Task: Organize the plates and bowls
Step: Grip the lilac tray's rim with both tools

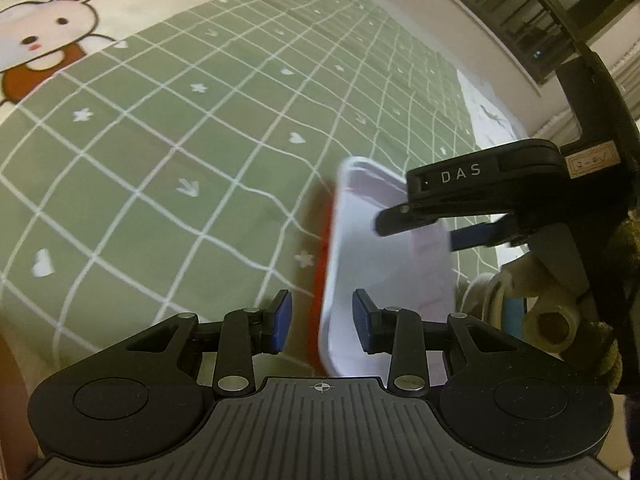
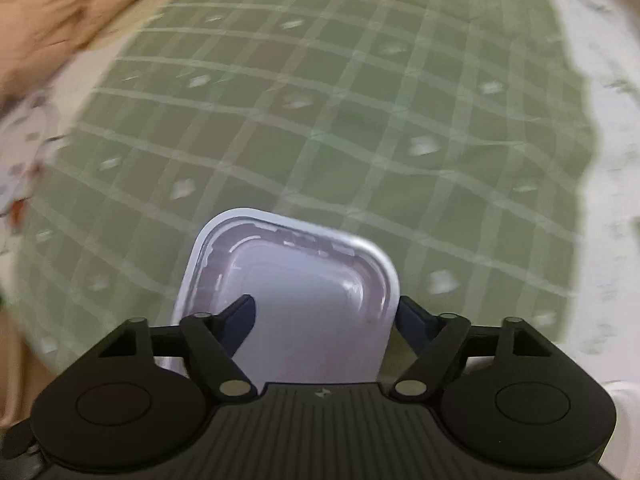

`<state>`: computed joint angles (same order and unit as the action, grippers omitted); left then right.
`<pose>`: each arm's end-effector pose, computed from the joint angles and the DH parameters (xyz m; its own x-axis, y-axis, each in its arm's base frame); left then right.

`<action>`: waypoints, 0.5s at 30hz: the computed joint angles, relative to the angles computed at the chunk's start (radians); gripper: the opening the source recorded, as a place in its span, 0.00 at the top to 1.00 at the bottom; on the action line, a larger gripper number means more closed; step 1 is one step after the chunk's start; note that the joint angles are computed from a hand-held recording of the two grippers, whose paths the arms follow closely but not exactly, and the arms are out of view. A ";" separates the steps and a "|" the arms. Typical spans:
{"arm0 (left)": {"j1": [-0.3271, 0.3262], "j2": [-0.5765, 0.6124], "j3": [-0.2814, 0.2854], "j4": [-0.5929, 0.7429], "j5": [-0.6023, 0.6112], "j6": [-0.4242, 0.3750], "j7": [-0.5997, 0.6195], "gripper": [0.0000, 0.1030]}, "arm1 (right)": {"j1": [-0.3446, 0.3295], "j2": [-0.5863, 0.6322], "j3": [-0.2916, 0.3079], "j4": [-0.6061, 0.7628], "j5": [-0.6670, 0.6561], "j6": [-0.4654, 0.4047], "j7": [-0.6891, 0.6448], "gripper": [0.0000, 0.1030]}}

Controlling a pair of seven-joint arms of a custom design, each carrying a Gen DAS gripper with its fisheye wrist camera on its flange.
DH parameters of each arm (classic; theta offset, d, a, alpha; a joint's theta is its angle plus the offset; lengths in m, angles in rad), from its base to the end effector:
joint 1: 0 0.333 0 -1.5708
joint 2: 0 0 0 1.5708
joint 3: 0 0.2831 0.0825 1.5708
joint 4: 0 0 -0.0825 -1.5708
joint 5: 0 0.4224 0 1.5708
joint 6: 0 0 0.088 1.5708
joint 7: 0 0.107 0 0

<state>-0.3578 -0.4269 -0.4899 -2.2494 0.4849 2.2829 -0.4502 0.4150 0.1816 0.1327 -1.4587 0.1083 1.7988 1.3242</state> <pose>0.3423 -0.3971 0.5205 0.6047 -0.6164 0.5044 -0.4402 -0.7864 -0.4332 0.5647 0.3471 0.5594 0.7023 -0.7063 -0.0892 -0.7085 -0.6811 -0.1848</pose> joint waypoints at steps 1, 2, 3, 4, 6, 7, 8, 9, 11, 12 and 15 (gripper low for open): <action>-0.004 -0.012 0.000 -0.006 -0.004 -0.007 0.000 0.64 | -0.013 -0.004 0.006 -0.001 0.067 -0.024 -0.034 0.28; -0.008 -0.022 -0.002 -0.010 -0.007 -0.018 -0.001 0.64 | -0.021 -0.013 0.009 -0.009 0.115 -0.040 -0.060 0.29; -0.009 -0.030 -0.005 -0.011 -0.010 -0.035 0.000 0.64 | -0.025 -0.028 0.011 -0.025 0.148 -0.043 -0.080 0.29; -0.009 -0.035 -0.009 -0.009 -0.012 -0.058 -0.001 0.64 | -0.024 -0.052 0.013 -0.053 0.165 -0.029 -0.093 0.29; -0.010 -0.039 -0.012 -0.004 -0.019 -0.098 -0.002 0.64 | -0.016 -0.128 0.014 -0.153 0.154 0.055 -0.107 0.35; -0.010 -0.039 -0.012 -0.003 -0.023 -0.114 -0.004 0.64 | -0.010 -0.173 0.014 -0.214 0.137 0.116 -0.106 0.38; -0.011 -0.039 -0.010 -0.004 -0.028 -0.124 -0.006 0.64 | -0.005 -0.219 0.015 -0.280 0.118 0.185 -0.109 0.45; -0.012 -0.039 -0.007 -0.007 -0.031 -0.125 -0.009 0.64 | -0.001 -0.263 0.016 -0.344 0.103 0.250 -0.115 0.50; -0.012 -0.039 -0.002 -0.015 -0.034 -0.110 -0.013 0.64 | 0.001 -0.311 0.008 -0.421 0.104 0.334 -0.140 0.53; -0.014 -0.039 -0.001 -0.016 -0.035 -0.107 -0.012 0.64 | 0.002 -0.332 0.002 -0.450 0.114 0.354 -0.153 0.54; -0.014 -0.033 0.004 -0.016 -0.037 -0.093 -0.001 0.70 | 0.004 -0.380 -0.021 -0.515 0.184 0.353 -0.173 0.54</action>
<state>-0.3720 -0.4597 -0.4863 -2.2654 0.4478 2.1899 -0.4516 0.4193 -0.1986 0.1116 -1.9742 0.2918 2.1522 1.1514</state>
